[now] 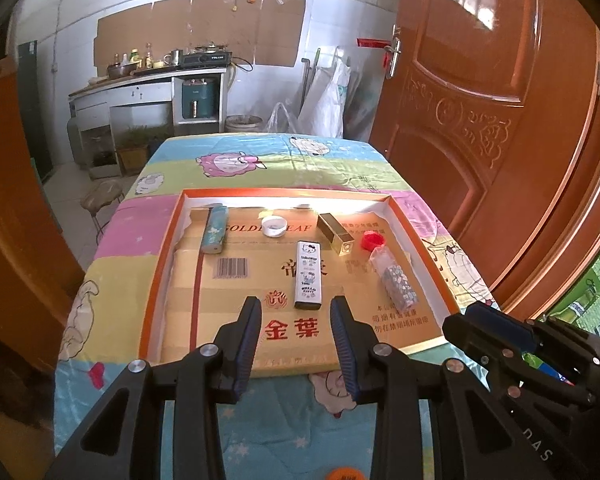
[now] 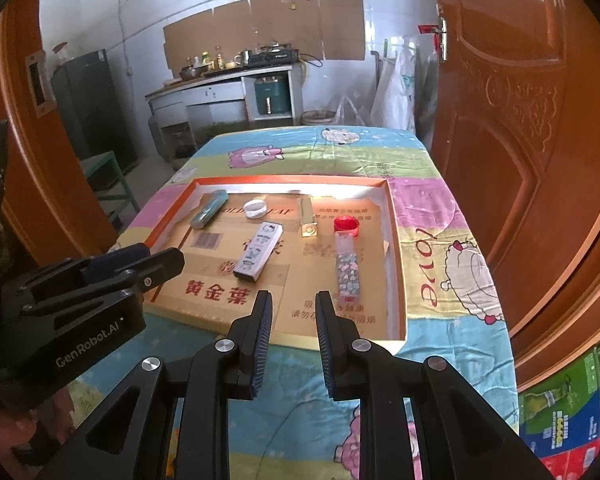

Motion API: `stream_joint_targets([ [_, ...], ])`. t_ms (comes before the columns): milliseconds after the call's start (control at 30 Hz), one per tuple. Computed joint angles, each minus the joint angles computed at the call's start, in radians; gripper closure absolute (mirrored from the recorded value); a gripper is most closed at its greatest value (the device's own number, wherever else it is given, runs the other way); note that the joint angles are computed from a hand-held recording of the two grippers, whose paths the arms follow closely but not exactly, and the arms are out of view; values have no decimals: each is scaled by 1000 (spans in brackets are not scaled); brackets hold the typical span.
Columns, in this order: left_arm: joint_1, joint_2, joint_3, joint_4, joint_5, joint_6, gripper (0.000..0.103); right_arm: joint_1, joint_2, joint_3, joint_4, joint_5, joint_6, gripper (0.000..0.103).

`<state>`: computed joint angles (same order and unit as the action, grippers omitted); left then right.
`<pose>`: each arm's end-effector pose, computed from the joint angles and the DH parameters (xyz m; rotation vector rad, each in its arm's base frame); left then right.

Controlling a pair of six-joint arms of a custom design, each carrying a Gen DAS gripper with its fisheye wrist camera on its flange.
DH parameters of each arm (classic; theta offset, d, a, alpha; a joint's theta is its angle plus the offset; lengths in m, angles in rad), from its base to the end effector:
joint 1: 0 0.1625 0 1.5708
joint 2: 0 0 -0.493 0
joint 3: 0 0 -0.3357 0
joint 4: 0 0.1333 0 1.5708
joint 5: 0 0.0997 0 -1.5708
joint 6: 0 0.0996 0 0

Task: Organize rigid objects
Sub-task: 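Withdraw both tools from the lid toward the caps on the table, then grasp the orange cap with the left tool while the right tool grasps the blue cap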

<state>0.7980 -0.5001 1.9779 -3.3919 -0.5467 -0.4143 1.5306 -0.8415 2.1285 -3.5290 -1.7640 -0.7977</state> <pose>-0.2452 -0.5642 0.0495 0.1863 2.2641 -1.0357 0.0915 -0.5655 0.1933 0.8811 -2.4520 0.7271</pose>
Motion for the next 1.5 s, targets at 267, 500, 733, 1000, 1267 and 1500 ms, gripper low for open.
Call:
stream_joint_targets([
  [267,-31,-18,76,-30,23,-50,67,2,-18,66,-58,4,-16,80],
  [500,-62,-30,145,-58,46,-102,67,4,-36,126,-106,9,-28,80],
  [733,-89,-40,204,-81,63,-141,67,4,-50,178,-157,16,-42,80],
  [1000,-120,-45,274,-90,68,-201,67,-4,-59,242,-218,23,-65,74],
  [1267,-147,-46,361,-105,78,-300,67,-62,-54,358,-245,69,-141,57],
  [1500,-162,-28,423,-138,67,-356,67,-119,13,437,-267,62,-218,57],
])
